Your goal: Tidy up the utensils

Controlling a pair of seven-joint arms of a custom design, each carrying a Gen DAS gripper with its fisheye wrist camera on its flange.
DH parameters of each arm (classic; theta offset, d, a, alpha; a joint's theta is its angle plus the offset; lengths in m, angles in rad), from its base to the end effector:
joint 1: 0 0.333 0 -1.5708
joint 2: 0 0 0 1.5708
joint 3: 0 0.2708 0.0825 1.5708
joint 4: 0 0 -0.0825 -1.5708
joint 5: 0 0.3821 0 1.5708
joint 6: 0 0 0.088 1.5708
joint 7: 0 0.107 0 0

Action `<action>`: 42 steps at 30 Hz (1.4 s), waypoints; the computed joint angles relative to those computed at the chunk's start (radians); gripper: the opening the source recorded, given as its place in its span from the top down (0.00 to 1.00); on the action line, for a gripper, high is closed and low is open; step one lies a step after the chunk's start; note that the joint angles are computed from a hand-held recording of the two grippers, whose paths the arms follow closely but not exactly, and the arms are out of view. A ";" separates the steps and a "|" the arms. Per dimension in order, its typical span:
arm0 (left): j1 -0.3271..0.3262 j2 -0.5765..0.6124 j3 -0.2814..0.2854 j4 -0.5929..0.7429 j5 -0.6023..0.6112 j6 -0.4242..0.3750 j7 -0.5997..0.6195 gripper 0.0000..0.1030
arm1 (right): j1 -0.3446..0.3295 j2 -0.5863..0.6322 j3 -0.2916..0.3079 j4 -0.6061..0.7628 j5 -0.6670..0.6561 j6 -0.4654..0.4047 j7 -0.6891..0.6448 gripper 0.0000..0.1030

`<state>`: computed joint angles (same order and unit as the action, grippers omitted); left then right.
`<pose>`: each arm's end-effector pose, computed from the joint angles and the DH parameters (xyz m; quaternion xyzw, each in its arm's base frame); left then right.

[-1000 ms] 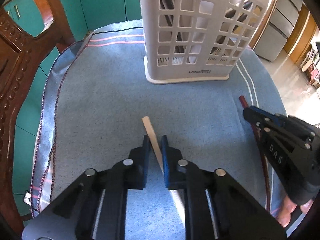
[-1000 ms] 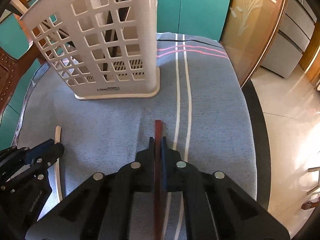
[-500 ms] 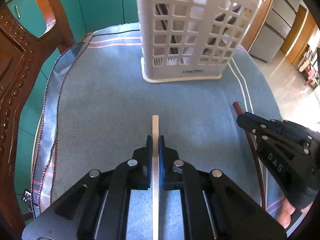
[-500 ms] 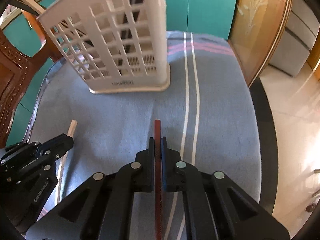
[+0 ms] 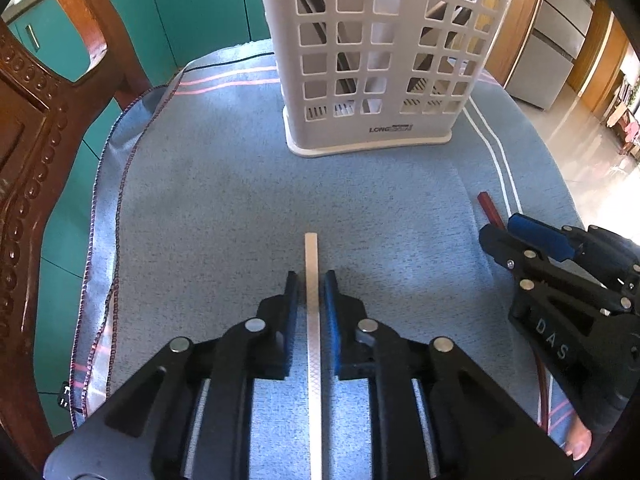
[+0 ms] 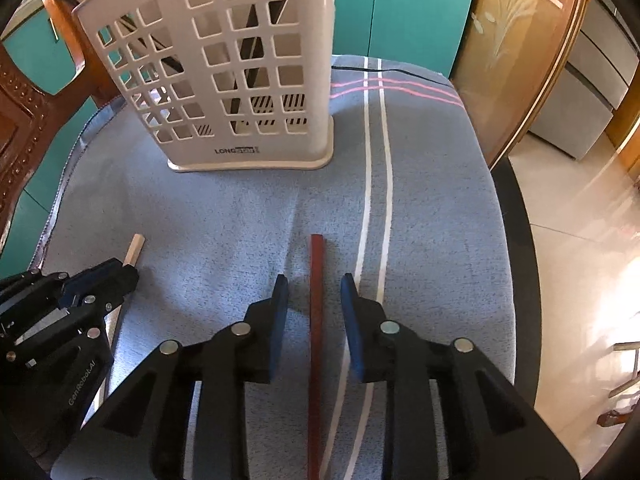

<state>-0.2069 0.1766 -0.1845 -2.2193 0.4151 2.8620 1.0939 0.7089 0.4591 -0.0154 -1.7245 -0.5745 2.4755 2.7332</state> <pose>0.5206 -0.2382 0.3036 -0.5845 0.7733 -0.1864 0.1602 0.5126 0.4295 0.3094 -0.6634 0.7050 -0.1869 0.1672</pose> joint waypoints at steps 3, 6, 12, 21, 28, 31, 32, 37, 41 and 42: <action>-0.007 -0.012 0.005 -0.011 0.022 -0.002 -0.022 0.81 | 0.002 0.000 -0.001 0.000 -0.004 -0.002 0.001 0.73; -0.019 -0.008 0.017 -0.003 0.071 -0.011 -0.068 0.77 | 0.004 0.016 -0.003 0.025 -0.005 -0.017 -0.006 0.73; -0.023 -0.010 0.024 -0.003 0.122 -0.017 -0.115 0.70 | 0.012 0.020 -0.005 0.032 -0.009 -0.025 0.000 0.71; -0.013 -0.009 0.018 -0.001 0.146 -0.016 -0.126 0.68 | 0.019 0.016 -0.007 0.028 -0.031 -0.034 0.010 0.70; -0.014 -0.007 0.028 -0.003 0.189 -0.009 -0.160 0.58 | 0.029 0.015 -0.011 0.022 -0.061 -0.031 0.045 0.68; -0.012 -0.003 0.031 0.000 0.197 -0.007 -0.160 0.56 | 0.027 0.011 -0.012 0.011 -0.071 -0.018 0.059 0.65; -0.014 -0.003 0.031 0.000 0.200 -0.008 -0.164 0.55 | 0.027 0.010 -0.012 0.009 -0.074 -0.017 0.062 0.64; -0.016 -0.001 0.033 0.002 0.212 -0.006 -0.172 0.55 | 0.024 0.011 -0.011 0.013 -0.077 -0.023 0.071 0.63; -0.019 -0.001 0.035 0.003 0.230 -0.008 -0.188 0.55 | 0.025 0.018 -0.009 0.027 -0.079 -0.039 0.070 0.63; -0.019 -0.001 0.034 0.003 0.230 -0.008 -0.188 0.55 | 0.025 0.019 -0.009 0.029 -0.079 -0.041 0.071 0.63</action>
